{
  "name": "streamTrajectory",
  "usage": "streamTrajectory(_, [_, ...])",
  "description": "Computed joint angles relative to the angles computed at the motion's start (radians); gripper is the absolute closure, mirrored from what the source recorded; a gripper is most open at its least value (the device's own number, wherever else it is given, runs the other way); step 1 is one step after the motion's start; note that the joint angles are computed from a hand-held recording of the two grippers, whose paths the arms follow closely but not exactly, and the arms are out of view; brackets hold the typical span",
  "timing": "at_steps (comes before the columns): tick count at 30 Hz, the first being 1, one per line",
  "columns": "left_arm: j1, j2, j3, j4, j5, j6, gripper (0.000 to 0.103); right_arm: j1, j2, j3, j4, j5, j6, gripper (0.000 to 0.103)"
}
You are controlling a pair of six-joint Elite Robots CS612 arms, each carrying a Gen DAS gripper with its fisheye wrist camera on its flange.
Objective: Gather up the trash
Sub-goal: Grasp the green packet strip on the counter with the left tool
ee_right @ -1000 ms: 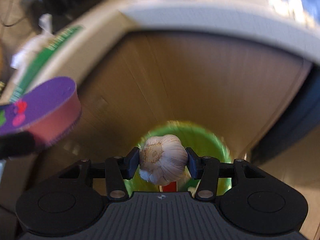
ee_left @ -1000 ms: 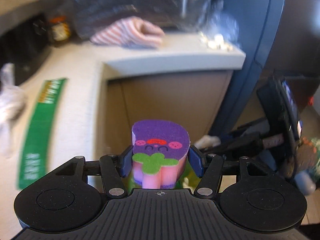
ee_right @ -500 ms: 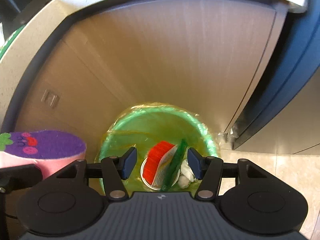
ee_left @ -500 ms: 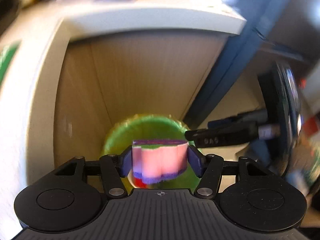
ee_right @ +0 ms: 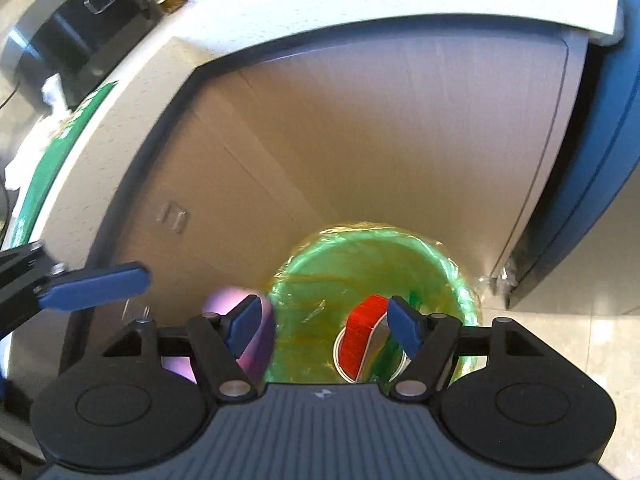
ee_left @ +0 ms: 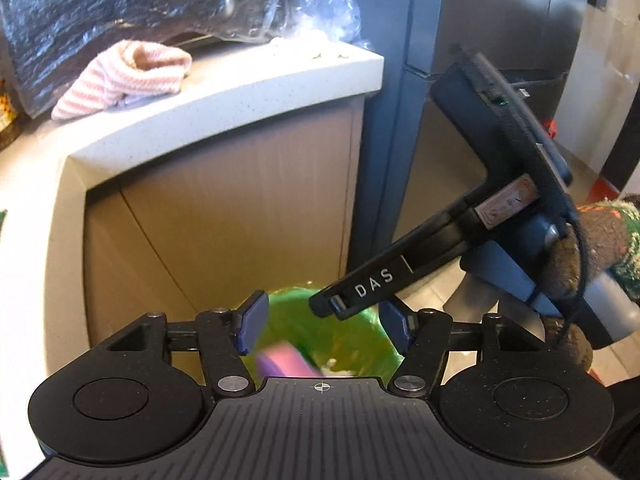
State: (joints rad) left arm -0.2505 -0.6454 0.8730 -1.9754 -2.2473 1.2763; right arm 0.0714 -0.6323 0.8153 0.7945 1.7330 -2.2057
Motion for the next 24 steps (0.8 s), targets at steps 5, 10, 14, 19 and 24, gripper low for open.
streamTrajectory(5, [0.001,0.014,-0.026,-0.037,-0.008,-0.104,0.037,-0.005,0.025,-0.051,0.042,0.033,0.007,0.033])
streamTrajectory(10, [0.02,0.061,-0.128,-0.128,-0.043,-0.357,0.039,-0.016,0.046,-0.1,0.069,0.059,0.007,0.033])
streamTrajectory(14, [0.04,0.107,-0.193,-0.348,-0.063,-0.637,0.039,-0.026,0.074,-0.16,0.09,0.053,-0.024,0.033])
streamTrajectory(19, [0.025,0.182,-0.321,-0.492,0.18,-0.848,0.039,-0.03,0.129,-0.276,0.142,0.041,-0.08,0.033])
streamTrajectory(24, [0.009,0.281,-0.509,-0.309,0.33,-0.817,0.039,-0.029,0.194,-0.414,0.216,0.046,-0.172,0.032])
